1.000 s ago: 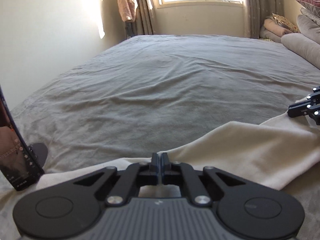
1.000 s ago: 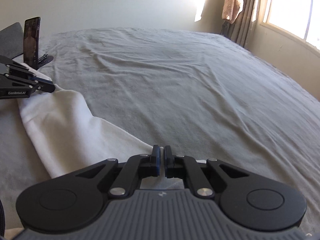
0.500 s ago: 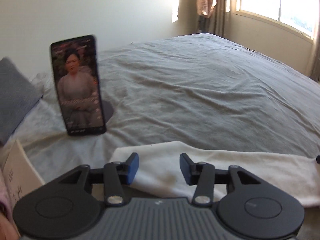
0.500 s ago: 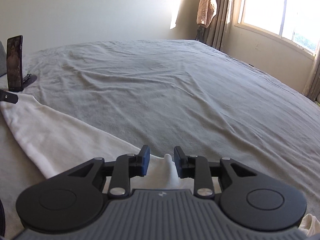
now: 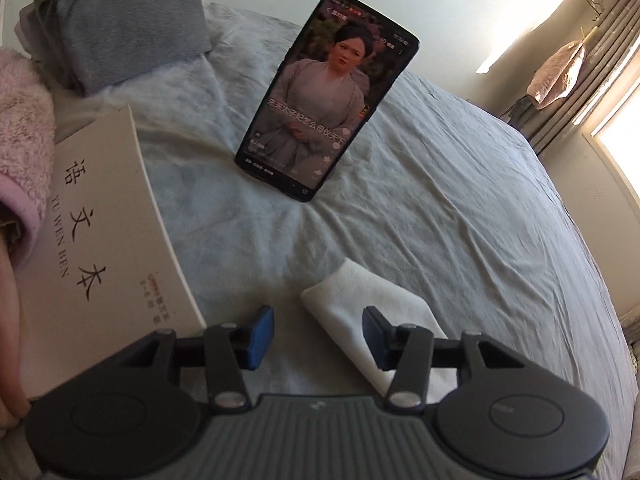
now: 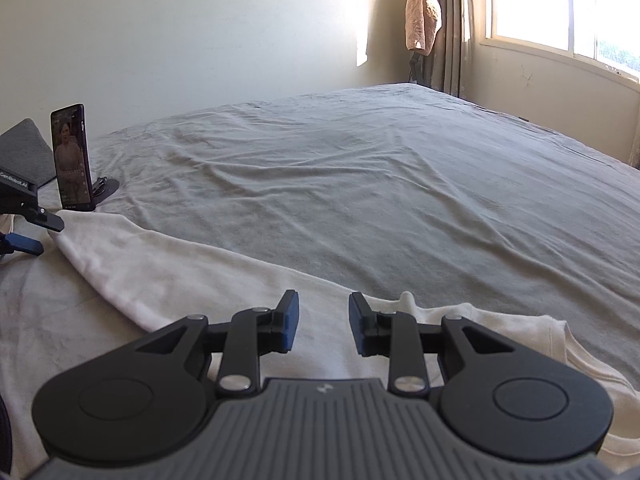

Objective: Fold clothes

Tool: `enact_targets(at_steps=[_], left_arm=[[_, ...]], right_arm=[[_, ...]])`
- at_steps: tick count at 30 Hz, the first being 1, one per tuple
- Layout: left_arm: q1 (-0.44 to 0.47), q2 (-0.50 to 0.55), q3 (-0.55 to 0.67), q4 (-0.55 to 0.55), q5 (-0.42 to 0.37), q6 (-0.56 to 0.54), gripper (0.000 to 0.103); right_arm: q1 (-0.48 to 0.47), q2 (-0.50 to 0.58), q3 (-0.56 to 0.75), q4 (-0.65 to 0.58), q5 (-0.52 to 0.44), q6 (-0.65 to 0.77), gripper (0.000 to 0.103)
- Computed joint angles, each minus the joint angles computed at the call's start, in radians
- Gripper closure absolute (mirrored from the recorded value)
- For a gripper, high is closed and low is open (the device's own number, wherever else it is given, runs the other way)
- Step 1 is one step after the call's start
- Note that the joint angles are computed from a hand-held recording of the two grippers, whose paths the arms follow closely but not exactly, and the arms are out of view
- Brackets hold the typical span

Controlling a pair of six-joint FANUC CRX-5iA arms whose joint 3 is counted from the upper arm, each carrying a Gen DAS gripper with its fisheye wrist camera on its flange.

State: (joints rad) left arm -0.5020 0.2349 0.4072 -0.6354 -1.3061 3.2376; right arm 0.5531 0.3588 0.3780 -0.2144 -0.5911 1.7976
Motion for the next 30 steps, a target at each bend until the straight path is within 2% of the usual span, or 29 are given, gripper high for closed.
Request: enact_targets(at_steps=[2, 4, 6, 8, 9, 10, 11, 13, 14, 16, 18, 20, 21, 23, 25, 26, 27, 30], left_arm=[[0.0, -0.002, -0.018, -0.024, 0.041, 0.029, 0.055], [-0.005, 0.008, -0.019, -0.054, 0.061, 0.05, 0.071], [-0.03, 0.034, 0.007, -0.111, 0.049, 0.017, 0.091], [-0.091, 0.078, 0.064, -0.225, -0.003, -0.091, 0.095], [-0.127, 0.089, 0.072, -0.293, -0.001, -0.158, 0.095], [-0.158, 0.097, 0.073, -0.355, 0.012, -0.226, 0.095], [-0.18, 0.089, 0.053, -0.397, 0.059, -0.287, 0.095], [-0.207, 0.082, 0.026, -0.444, 0.136, -0.4, 0.095], [-0.216, 0.09, 0.033, -0.452, 0.137, -0.435, 0.095], [-0.228, 0.124, 0.075, -0.465, 0.069, -0.458, 0.095], [-0.223, 0.142, 0.109, -0.457, -0.008, -0.422, 0.095], [-0.21, 0.17, 0.159, -0.445, -0.132, -0.375, 0.095], [-0.197, 0.188, 0.192, -0.426, -0.197, -0.373, 0.09], [-0.159, 0.198, 0.213, -0.36, -0.271, -0.338, 0.08], [-0.156, 0.231, 0.255, -0.365, -0.389, -0.332, 0.08], [-0.163, 0.239, 0.264, -0.386, -0.423, -0.332, 0.08], [-0.167, 0.236, 0.262, -0.398, -0.436, -0.322, 0.08], [-0.183, 0.197, 0.218, -0.42, -0.398, -0.27, 0.08]], right_arm=[[0.002, -0.001, 0.002, -0.014, -0.007, 0.013, 0.072], [0.005, -0.004, -0.001, -0.026, -0.011, 0.028, 0.072], [0.005, -0.005, -0.002, -0.038, -0.018, 0.036, 0.072], [0.005, -0.005, -0.006, -0.038, -0.02, 0.034, 0.072], [0.006, -0.005, -0.008, -0.036, -0.02, 0.03, 0.072], [0.007, -0.005, -0.008, -0.035, -0.023, 0.026, 0.072], [0.006, -0.004, -0.007, -0.037, -0.025, 0.024, 0.072], [0.005, -0.002, -0.005, -0.04, -0.029, 0.021, 0.072], [0.005, -0.002, -0.006, -0.039, -0.031, 0.019, 0.072], [0.006, -0.002, -0.006, -0.037, -0.034, 0.015, 0.072], [0.005, -0.007, -0.007, -0.046, -0.037, 0.024, 0.072], [0.005, -0.007, -0.007, -0.048, -0.035, 0.031, 0.072], [0.006, -0.009, -0.008, -0.046, -0.034, 0.034, 0.071], [0.01, -0.016, -0.021, -0.031, -0.017, 0.024, 0.071], [0.012, -0.024, -0.033, -0.015, 0.0, 0.006, 0.07], [0.013, -0.028, -0.04, -0.007, 0.009, -0.007, 0.07], [0.013, -0.032, -0.046, 0.002, 0.017, -0.02, 0.07], [0.011, -0.039, -0.045, 0.003, 0.012, -0.031, 0.07]])
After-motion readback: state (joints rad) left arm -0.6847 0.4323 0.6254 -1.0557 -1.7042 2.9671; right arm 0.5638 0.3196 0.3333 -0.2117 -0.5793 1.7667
